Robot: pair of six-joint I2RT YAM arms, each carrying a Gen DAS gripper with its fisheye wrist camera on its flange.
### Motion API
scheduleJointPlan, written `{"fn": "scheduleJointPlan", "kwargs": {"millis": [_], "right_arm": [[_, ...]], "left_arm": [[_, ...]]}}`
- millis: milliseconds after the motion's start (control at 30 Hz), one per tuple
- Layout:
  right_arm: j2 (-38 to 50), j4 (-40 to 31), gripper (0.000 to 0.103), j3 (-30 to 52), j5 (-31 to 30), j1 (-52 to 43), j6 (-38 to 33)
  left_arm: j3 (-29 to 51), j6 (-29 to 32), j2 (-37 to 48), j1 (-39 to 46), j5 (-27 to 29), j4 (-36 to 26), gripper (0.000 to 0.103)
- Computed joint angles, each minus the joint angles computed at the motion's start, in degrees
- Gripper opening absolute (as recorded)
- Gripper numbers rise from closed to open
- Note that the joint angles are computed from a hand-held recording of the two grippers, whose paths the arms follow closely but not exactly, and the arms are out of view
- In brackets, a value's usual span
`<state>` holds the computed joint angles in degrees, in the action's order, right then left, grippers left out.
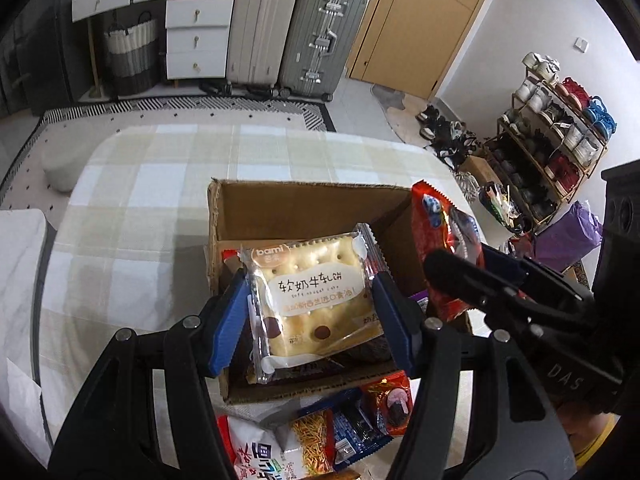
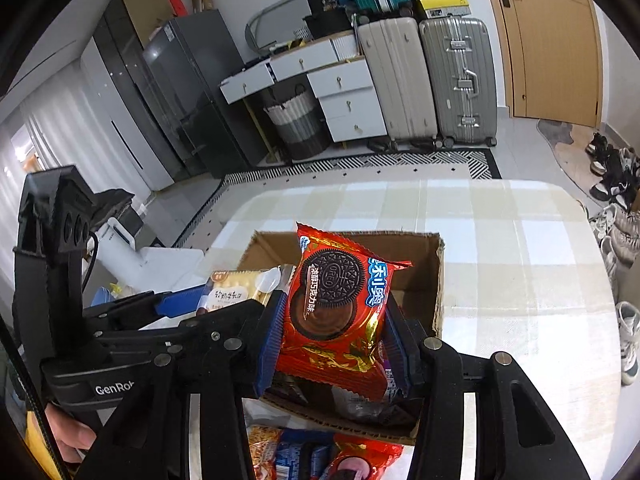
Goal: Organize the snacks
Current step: 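Carry both packs over the cardboard box and lower them inside, then open both grippers to release the packs into the box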
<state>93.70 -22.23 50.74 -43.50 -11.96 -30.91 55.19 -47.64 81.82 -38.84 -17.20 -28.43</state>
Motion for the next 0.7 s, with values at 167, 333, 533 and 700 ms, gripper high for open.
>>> {"fn": "scheduleJointPlan", "kwargs": {"millis": [167, 333, 533, 700], "right_arm": [[3.2, 1.3, 0.047, 1.1, 0.4, 0.6, 0.6], [6.1, 1.1, 0.047, 2.3, 0.9, 0.8, 0.4], [6.6, 1.2, 0.047, 1.5, 1.4, 0.9, 0.1], [7.0, 1.0, 0.047, 1.8, 2.2, 1.4, 0.2]], "left_arm": [[-0.6, 2.4, 3.6, 4.1, 3.8, 4.3, 0.059], [-1.1, 3.1, 5.5, 6.4, 6.6, 6.4, 0.059], [-2.8, 4.6, 5.7, 8.8, 8.6, 9.5, 0.059], [-2.6, 4.3, 4.5, 8.6, 7.8, 8.4, 0.059]]}}
